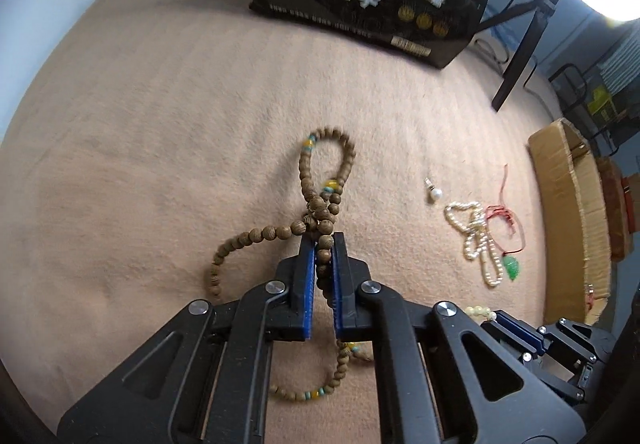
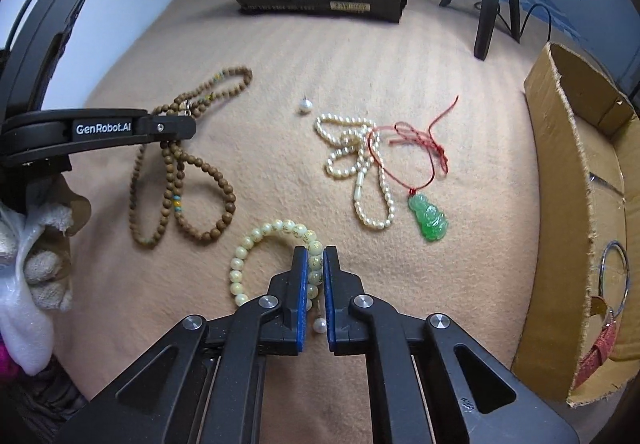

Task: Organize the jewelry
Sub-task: 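Grasp the brown bead necklace with the left tool while the right tool grasps the cream bracelet, then carry the necklace and bracelet into the box and open both tools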

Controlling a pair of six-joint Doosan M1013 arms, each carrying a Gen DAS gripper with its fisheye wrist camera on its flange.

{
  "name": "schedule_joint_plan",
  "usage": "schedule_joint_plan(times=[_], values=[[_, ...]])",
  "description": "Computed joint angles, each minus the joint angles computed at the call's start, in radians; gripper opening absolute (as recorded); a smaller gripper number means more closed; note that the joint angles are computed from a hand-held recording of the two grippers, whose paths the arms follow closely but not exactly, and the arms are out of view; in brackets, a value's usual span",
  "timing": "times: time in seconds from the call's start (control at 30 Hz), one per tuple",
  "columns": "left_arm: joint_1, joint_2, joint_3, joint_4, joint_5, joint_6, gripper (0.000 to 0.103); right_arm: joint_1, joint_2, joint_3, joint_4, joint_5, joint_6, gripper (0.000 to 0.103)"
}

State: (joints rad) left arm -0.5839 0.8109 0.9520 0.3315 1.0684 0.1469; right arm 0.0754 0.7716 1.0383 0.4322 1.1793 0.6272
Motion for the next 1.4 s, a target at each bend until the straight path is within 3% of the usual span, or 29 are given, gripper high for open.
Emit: schedule_joint_plan(times=[0.4,0.73,1.13,1.4], values=[[-0.030,-0.066,0.051,0.122,-0.057,-0.073,0.005,-0.025,-0.037,0.011,0.108,-0.015,-0.050,0.006],[-0.054,-0.056,-0.015,0.190,-0.079,-0.050,0.005,-0.063,-0.041,-0.031,0.189,-0.048,-0.040,0.006],[-0.076,0.034,-0.216,0.177,-0.077,0.083,0.005,-0.124,-0.003,-0.140,0.229,-0.085,0.058,0.006],[-0.078,0.147,-0.434,0.113,-0.043,0.208,0.005,-0.157,0.022,-0.188,0.215,-0.098,0.112,0.006]])
